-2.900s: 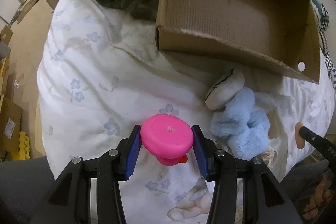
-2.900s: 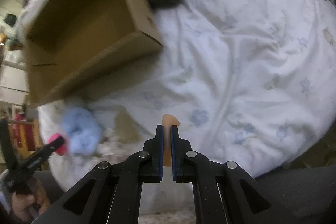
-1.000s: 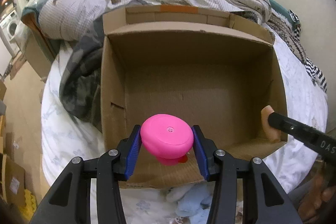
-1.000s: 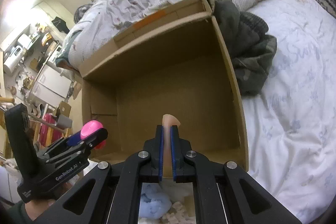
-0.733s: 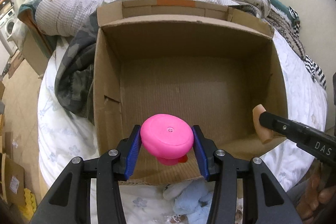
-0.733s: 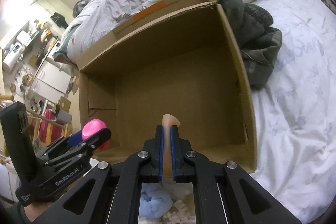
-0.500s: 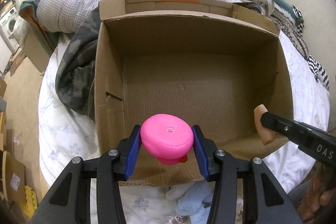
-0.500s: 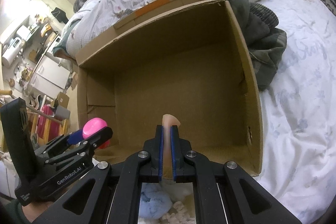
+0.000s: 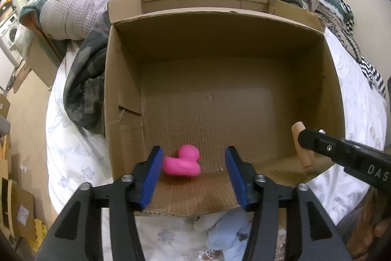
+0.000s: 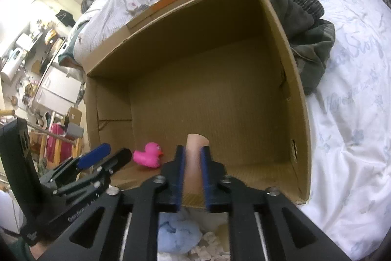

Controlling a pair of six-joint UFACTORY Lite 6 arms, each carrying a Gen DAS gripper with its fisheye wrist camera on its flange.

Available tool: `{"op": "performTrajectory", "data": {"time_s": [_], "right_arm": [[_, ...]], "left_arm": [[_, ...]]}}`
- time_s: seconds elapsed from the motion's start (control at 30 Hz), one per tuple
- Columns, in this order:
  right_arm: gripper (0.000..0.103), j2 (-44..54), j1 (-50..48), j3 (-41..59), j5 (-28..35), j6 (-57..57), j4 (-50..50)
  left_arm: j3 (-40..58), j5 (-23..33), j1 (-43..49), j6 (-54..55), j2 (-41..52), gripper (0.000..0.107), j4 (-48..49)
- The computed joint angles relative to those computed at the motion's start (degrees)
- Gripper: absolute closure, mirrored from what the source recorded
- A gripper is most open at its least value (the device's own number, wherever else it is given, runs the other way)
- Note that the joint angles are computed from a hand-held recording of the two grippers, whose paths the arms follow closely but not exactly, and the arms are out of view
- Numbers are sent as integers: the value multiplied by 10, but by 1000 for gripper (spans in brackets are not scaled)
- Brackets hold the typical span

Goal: Organize soft objects
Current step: 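Carry duck and cylinder into the box and open both grippers, then move the left gripper back to the clear wrapped packet and grasp it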

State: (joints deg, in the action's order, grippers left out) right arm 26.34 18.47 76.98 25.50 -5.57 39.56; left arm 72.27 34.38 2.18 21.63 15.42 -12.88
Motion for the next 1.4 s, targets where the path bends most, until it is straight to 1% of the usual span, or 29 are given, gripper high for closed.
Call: {"op": "performTrajectory", "data": {"time_s": [0.03,0.07,0.1,0.13,0.17,0.27,0.37,0.67,0.8,0.9,0.97,1.07,1.17,1.3,1.4], "right_arm": [[74,1,-1,0,0,3,0],[70,2,-4,1,4,-8,16],[51,3,-7,3,9,-16,29],[27,2,-8,2,8,-14,28],[24,-4,-6,-3,-2,-1,16],[24,-6,1,2,-9,64,-59],[24,-4,-4,1,-7,51,-38],[24,-20,-4,-12,-10,41,-33],[24,-39,-3,-26,-14,36,-27],[24,-59,-1,-44,-13,32,-29],[24,-78,3,-64,-18,47,-43],[24,-104,5,-87,-16,47,-38],[24,-133,9,-113,-16,50,-36],[24,-171,17,-147,-16,60,-43],[24,-196,20,-177,-13,54,-31]], "left_arm": [[-2,-3,-3,-7,-2,46,10],[-2,-6,-6,-12,-2,44,18],[-2,-6,-7,-17,-1,41,24],[0,-5,-7,-17,0,40,23],[1,-2,-7,-16,1,40,21],[6,1,-6,-20,4,40,22],[9,4,-3,-19,2,40,17],[4,5,9,-4,-13,40,-2],[-11,0,16,7,-40,40,-11],[-30,-6,23,12,-69,40,-1],[-40,-1,34,20,-86,40,-3],[-47,12,61,37,-108,40,-19],[-64,30,100,63,-131,40,-50],[-94,54,134,73,-153,40,-56],[-127,71,144,73,-166,40,-39]]}}
